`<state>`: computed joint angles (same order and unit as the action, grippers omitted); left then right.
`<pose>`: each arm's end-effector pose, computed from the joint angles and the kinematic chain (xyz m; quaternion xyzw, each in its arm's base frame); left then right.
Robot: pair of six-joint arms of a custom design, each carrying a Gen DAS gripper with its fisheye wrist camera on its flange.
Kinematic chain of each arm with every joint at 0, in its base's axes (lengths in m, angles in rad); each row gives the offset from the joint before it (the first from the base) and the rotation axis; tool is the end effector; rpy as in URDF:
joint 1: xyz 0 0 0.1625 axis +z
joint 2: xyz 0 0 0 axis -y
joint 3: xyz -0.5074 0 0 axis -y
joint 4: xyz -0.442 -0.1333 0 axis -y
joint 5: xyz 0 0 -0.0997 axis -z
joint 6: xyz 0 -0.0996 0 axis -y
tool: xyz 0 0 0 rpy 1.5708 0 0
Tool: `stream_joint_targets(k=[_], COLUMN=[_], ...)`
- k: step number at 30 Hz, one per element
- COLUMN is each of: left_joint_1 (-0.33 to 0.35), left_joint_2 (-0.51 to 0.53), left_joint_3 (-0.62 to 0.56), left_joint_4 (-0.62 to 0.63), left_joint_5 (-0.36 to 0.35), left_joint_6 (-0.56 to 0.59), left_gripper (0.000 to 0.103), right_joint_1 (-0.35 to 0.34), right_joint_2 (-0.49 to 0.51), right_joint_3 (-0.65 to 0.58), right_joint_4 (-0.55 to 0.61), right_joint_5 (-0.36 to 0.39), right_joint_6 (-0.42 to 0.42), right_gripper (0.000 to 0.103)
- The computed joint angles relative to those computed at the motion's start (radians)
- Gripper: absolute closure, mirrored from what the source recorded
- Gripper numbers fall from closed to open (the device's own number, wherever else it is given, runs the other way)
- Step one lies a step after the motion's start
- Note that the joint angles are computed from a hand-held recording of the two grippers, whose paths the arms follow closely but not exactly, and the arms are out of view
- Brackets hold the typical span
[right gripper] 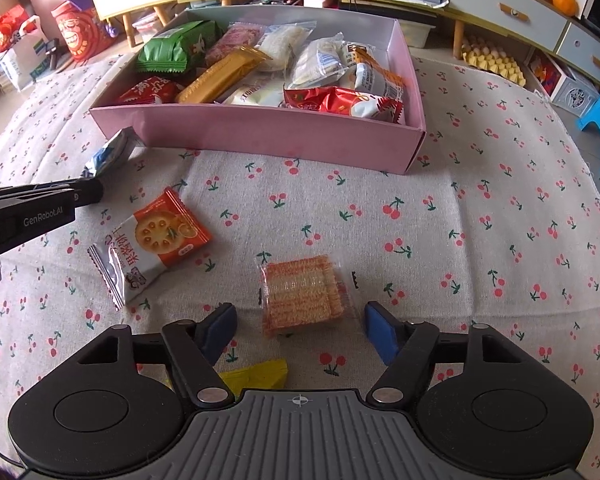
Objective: Organize snacks
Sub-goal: 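Grasp the blue-white truffle packet with the left gripper while the right grasps the clear wafer packet, then carry the truffle packet into the box with the left gripper while the right lowers the wafer packet in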
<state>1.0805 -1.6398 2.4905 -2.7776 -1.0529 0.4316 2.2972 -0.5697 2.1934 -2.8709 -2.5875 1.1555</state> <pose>-0.0179 -0.4213 0.2901 0.3826 0.8723 -0.1785 0.2469 0.3563 -0.3279 -0.0866 -0.1069 -0.8591 0.3053 0.3967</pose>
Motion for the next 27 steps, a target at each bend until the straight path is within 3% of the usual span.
stream_joint_targets(k=[1, 6, 14, 17, 19, 21, 24, 27], left_joint_1=[0.002, 0.015, 0.028, 0.032, 0.046, 0.054, 0.072, 0.075], left_joint_2=[0.0, -0.008, -0.025, -0.038, -0.043, -0.042, -0.028, -0.029], left_joint_3=[-0.002, -0.024, -0.048, -0.064, -0.082, -0.082, -0.099, -0.11], left_joint_4=[0.004, 0.052, 0.104, 0.13, 0.157, 0.141, 0.179, 0.232], left_joint_5=[-0.001, -0.021, -0.053, -0.087, -0.147, -0.181, -0.199, -0.174], left_joint_6=[-0.001, -0.029, -0.054, -0.066, -0.03, 0.043, 0.148, 0.206], left_gripper=[0.095, 0.101, 0.103, 0.103, 0.102, 0.098, 0.077, 0.067], right_joint_1=[0.002, 0.001, -0.009, -0.011, -0.01, -0.011, -0.015, -0.014], right_joint_2=[0.001, -0.002, -0.026, -0.032, -0.036, -0.036, -0.036, -0.036], right_joint_3=[-0.001, 0.004, 0.057, 0.07, 0.075, 0.079, 0.085, 0.085], right_joint_4=[-0.007, -0.042, -0.206, -0.242, -0.249, -0.268, -0.295, -0.296], right_joint_5=[0.0, 0.012, 0.058, 0.065, 0.064, 0.073, 0.088, 0.092], right_joint_6=[-0.008, -0.02, -0.011, -0.006, -0.003, -0.001, -0.01, -0.017], right_gripper=[0.052, 0.059, 0.061, 0.061, 0.061, 0.061, 0.061, 0.061])
